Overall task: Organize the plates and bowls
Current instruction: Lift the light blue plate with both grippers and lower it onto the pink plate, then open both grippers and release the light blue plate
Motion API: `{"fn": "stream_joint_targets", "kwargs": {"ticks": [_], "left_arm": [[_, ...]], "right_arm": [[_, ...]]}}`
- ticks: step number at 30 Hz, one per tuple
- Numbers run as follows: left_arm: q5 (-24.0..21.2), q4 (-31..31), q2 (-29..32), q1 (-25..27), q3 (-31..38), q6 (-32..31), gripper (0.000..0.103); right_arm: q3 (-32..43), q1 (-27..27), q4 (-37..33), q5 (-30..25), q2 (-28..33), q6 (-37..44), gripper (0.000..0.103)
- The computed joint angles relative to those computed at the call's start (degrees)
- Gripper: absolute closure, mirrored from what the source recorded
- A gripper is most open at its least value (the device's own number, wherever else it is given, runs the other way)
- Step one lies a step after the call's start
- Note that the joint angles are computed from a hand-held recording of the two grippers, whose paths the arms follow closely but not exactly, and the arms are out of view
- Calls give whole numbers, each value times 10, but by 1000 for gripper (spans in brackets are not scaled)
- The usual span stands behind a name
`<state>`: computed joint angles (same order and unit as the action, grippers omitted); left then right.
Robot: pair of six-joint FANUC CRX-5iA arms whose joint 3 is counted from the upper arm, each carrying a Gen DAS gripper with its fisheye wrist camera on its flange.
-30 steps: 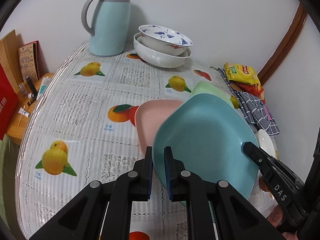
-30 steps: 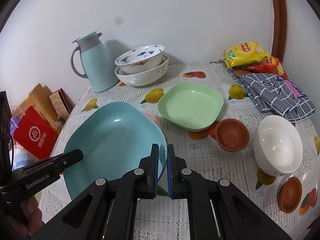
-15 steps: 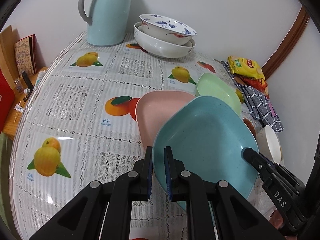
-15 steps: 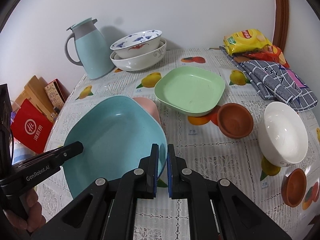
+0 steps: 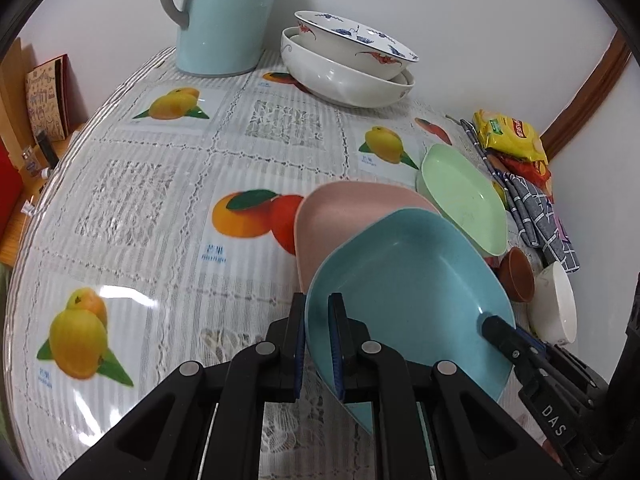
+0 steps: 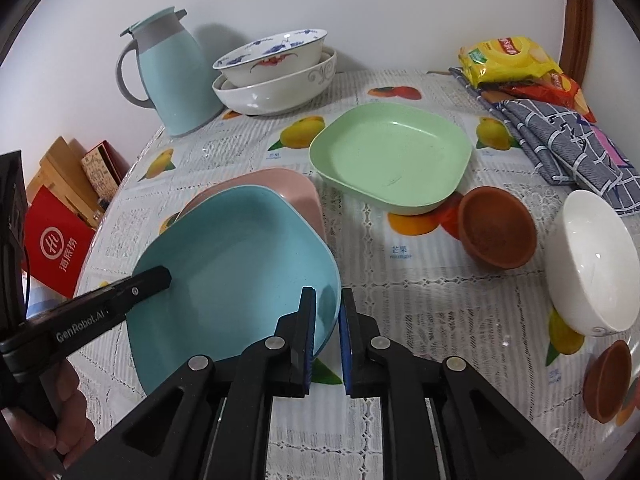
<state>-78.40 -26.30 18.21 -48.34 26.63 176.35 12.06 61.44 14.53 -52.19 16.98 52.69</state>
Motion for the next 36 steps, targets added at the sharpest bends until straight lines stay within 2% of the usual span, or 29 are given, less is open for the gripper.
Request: {"fn": "stream_joint_targets", "kwargs": {"ticks": [12, 18, 22, 27, 31, 34, 36], "left_arm": [[7, -5, 6, 27, 9, -41, 92], [-8, -23, 17, 35, 40, -73, 92], [5, -14, 24, 48, 43, -90, 91], [16, -7, 28, 59, 39, -94, 87], [29, -1, 29, 65, 33, -99, 84], [39, 2, 31, 67, 33, -112, 74], [26, 0, 41, 65, 50, -125, 68]], "right_arm": [[24, -5, -9, -3, 18, 4, 88], [25, -5, -7, 2, 17, 0, 88], [34, -8, -6, -1, 26, -6, 85], [49, -13, -30, -13, 35, 18, 79], [44, -7, -17, -9, 32, 24, 74], [51, -4, -31, -17, 31, 50, 65], [46, -1, -31, -15, 27, 57, 63]]}}
